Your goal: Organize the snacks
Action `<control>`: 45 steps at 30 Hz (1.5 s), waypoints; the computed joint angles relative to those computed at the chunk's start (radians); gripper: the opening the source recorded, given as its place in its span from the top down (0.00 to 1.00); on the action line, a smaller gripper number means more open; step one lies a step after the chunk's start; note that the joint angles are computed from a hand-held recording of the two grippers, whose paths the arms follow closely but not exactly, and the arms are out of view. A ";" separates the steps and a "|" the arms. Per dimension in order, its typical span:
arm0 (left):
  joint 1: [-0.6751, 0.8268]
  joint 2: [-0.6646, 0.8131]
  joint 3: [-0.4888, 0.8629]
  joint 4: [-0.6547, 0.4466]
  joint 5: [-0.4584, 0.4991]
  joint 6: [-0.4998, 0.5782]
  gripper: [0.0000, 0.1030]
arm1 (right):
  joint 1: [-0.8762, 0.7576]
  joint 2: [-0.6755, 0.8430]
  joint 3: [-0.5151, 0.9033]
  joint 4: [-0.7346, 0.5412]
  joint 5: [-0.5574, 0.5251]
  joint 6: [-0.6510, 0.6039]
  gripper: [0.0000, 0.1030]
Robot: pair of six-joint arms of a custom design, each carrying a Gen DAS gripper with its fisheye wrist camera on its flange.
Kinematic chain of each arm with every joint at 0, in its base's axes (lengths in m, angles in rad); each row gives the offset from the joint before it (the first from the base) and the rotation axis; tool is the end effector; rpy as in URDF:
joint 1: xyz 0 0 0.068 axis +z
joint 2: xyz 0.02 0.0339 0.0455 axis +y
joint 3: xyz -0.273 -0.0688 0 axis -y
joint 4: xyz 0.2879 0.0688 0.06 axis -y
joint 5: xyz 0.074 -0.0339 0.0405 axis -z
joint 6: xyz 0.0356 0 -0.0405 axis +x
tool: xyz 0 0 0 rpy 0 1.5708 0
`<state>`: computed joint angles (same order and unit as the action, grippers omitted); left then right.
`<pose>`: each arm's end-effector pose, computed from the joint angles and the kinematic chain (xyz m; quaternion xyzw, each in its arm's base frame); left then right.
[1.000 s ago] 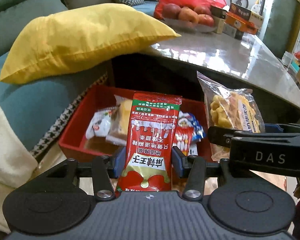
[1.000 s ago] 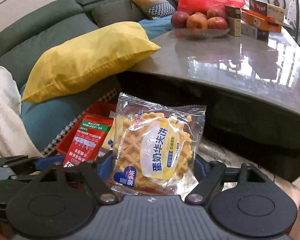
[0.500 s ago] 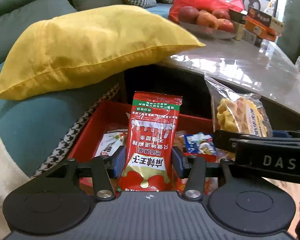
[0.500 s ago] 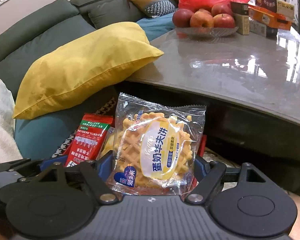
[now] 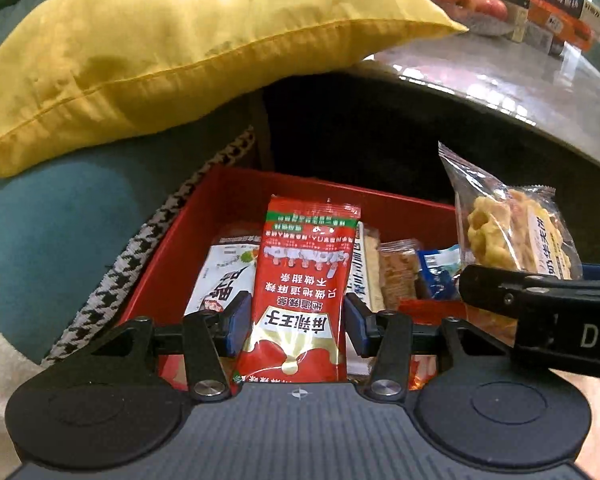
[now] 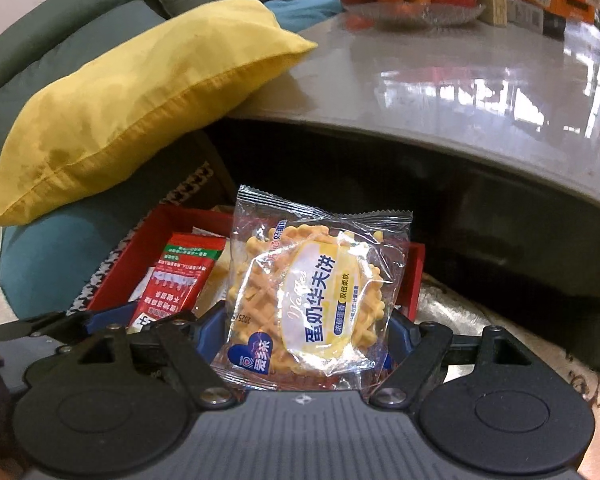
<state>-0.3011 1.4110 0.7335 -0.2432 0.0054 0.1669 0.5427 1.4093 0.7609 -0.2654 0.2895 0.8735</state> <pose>0.2911 -0.0906 0.1621 0.2206 0.9216 -0.0240 0.3185 0.2689 0.1503 0.1713 0.2001 0.9162 0.1039 0.3313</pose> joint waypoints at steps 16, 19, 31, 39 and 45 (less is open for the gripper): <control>0.026 0.025 0.011 0.003 -0.027 0.000 0.31 | -0.017 0.055 0.002 0.020 -0.057 0.034 0.28; 0.032 0.000 0.002 -0.005 -0.027 -0.002 0.27 | -0.006 0.049 0.004 0.007 -0.048 0.041 0.28; 0.075 -0.197 -0.064 -0.099 0.020 0.014 0.15 | 0.084 -0.097 -0.028 -0.096 0.060 0.100 0.28; 0.112 -0.351 -0.133 -0.182 0.083 0.019 0.06 | 0.205 -0.196 -0.060 -0.218 0.156 0.210 0.28; 0.127 -0.502 -0.211 -0.239 0.095 0.032 0.03 | 0.338 -0.230 -0.047 -0.372 0.264 0.328 0.28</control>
<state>-0.1746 0.9090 0.5228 -0.4825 0.1002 0.1988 0.8806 1.1792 0.7136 -0.6370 0.5537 1.2014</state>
